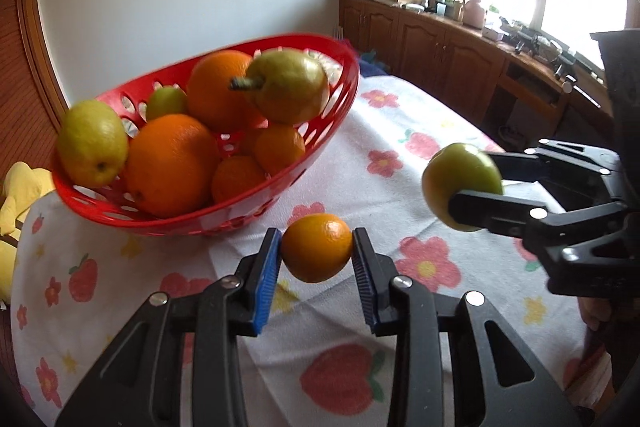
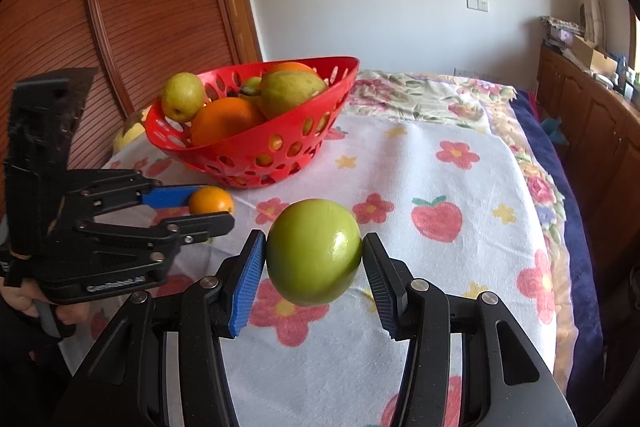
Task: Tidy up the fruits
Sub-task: 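Carry the tangerine in the left tool while the right tool carries the green fruit over the basket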
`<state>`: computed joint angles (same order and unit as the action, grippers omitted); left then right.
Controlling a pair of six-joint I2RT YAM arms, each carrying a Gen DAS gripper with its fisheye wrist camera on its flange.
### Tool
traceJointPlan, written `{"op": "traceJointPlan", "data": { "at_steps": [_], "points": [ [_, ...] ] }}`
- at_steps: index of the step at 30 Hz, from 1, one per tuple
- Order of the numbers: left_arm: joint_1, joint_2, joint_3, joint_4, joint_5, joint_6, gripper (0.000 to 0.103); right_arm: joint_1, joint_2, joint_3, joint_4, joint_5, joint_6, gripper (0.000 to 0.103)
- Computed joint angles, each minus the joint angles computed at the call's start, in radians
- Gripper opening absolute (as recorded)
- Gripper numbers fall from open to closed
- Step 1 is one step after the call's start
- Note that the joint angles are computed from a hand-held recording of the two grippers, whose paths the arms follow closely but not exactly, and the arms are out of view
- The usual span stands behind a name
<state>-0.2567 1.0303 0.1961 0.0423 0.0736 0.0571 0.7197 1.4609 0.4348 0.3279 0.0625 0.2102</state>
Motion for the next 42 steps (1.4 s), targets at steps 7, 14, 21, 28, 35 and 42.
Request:
{"op": "traceJointPlan", "data": {
  "at_steps": [7, 14, 21, 28, 35, 42],
  "points": [
    [0.09, -0.257, 0.026, -0.217, 0.064, 0.065, 0.034, 0.032, -0.056, 0.014, -0.054, 0.028, 0.006, 0.051],
    [0.211, -0.317, 0.097, -0.289, 0.136, 0.134, 0.034, 0.04, -0.093, 0.094, -0.136, 0.047, -0.034, 0.051],
    [0.359, -0.283, 0.148, -0.276, 0.23, 0.21, 0.034, 0.049, -0.056, 0.22, -0.187, 0.061, -0.082, 0.051],
    [0.438, -0.175, 0.204, -0.227, 0.269, 0.26, 0.034, 0.059, 0.046, 0.331, -0.192, 0.043, -0.096, 0.051],
    [0.486, -0.071, 0.256, -0.17, 0.291, 0.28, 0.034, 0.076, 0.164, 0.421, -0.183, 0.025, -0.095, 0.051],
    [0.469, 0.057, 0.29, -0.099, 0.274, 0.283, 0.034, 0.088, 0.28, 0.499, -0.176, 0.007, -0.105, 0.051]
  ]
}}
